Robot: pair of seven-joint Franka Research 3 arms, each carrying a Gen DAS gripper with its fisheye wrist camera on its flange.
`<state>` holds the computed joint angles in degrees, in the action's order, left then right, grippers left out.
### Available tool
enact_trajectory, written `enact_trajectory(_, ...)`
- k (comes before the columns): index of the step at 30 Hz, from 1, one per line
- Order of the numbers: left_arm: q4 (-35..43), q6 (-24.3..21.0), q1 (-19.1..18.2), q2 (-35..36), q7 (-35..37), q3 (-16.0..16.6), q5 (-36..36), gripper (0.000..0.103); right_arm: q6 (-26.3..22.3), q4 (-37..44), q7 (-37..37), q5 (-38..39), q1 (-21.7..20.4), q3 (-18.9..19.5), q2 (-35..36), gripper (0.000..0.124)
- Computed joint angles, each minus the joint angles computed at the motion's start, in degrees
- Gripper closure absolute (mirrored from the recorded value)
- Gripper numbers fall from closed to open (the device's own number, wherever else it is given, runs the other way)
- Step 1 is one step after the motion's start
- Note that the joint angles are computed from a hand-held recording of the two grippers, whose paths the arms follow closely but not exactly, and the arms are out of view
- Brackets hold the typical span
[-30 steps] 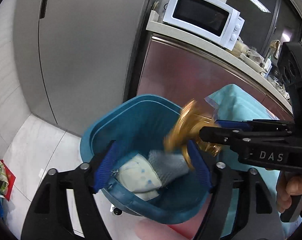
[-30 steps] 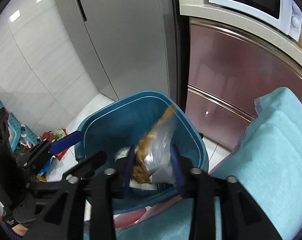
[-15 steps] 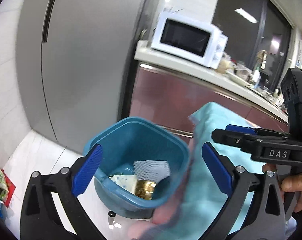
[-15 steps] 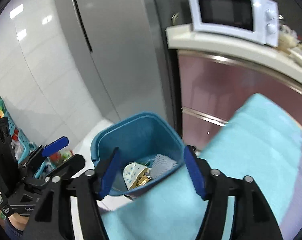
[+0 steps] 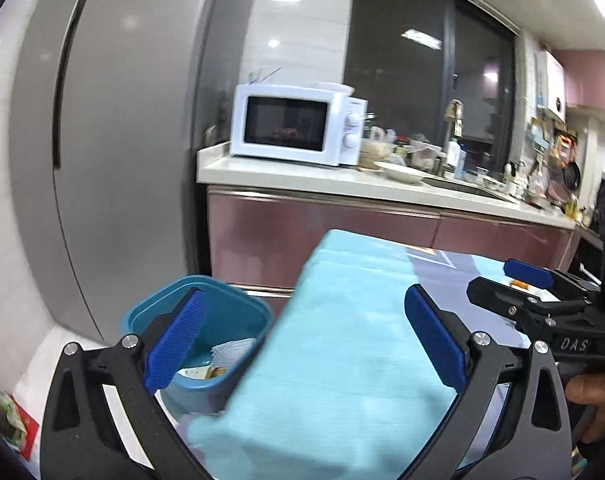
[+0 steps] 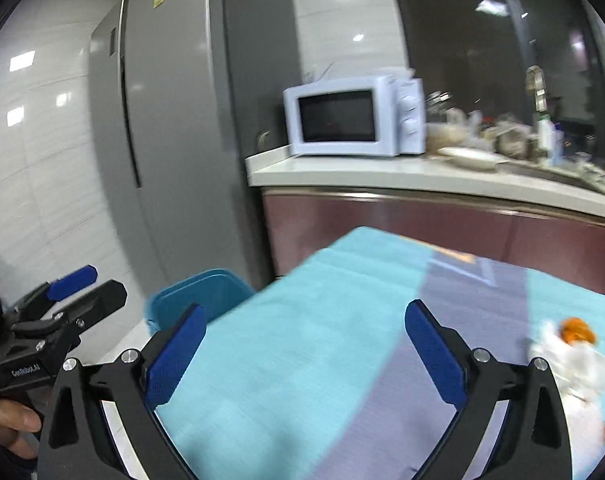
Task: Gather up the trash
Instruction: 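Bring both tools back over the table to the foam netting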
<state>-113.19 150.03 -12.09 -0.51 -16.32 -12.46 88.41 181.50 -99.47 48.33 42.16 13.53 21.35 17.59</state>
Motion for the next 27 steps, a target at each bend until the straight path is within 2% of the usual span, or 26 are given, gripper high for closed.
enact_trajectory(1,0.6,-1.0,-0.5,0.5,0.5,-0.5,0.0,0.006,1.8,-1.7,-2.2,2.2,-2.4,2.6,-0.9,0.028)
enact_trajectory(3,2.4,-2.9,-2.0,2.0,1.1,-1.5,0.4,0.006,7.0,-6.0,-7.9,7.3,-10.7,11.5,-3.0,0.028)
enact_trajectory(5,4.4,-4.8,-3.7,3.7,2.4,-2.0,0.0,0.006,10.9,-9.3,-9.2,7.9,-20.5,21.5,-4.0,0.028)
enact_trajectory(8,6.5,-7.7,-6.5,5.8,2.3,-2.4,0.4,0.006,16.7,-15.0,-4.1,2.8,-34.0,33.9,-5.4,0.028)
enact_trajectory(11,8.9,-10.5,-9.4,8.2,2.0,-2.4,0.7,0.006,21.3,-21.1,5.2,-3.9,-43.6,40.8,-8.4,0.028)
enact_trajectory(15,13.1,-12.0,-13.0,12.0,4.9,-2.0,-0.6,0.006,24.1,-28.0,16.1,-9.0,-48.4,41.3,-14.9,0.028)
enact_trajectory(17,15.0,-12.3,-14.8,13.8,5.9,-1.5,-0.9,0.006,24.6,-30.4,19.8,-10.3,-48.3,39.3,-17.6,0.028)
enact_trajectory(19,16.1,-12.1,-16.3,14.8,6.2,-0.9,-1.2,0.006,25.4,-33.2,23.6,-11.2,-47.3,36.8,-20.3,0.028)
enact_trajectory(25,19.3,-11.6,-19.7,17.8,8.4,0.7,-2.4,0.006,27.2,-36.9,22.2,-5.7,-43.9,33.1,-23.2,0.028)
enact_trajectory(27,20.0,-10.7,-20.3,18.6,8.8,1.0,-3.2,0.006,27.6,-38.7,24.2,-6.3,-41.9,30.5,-24.4,0.028)
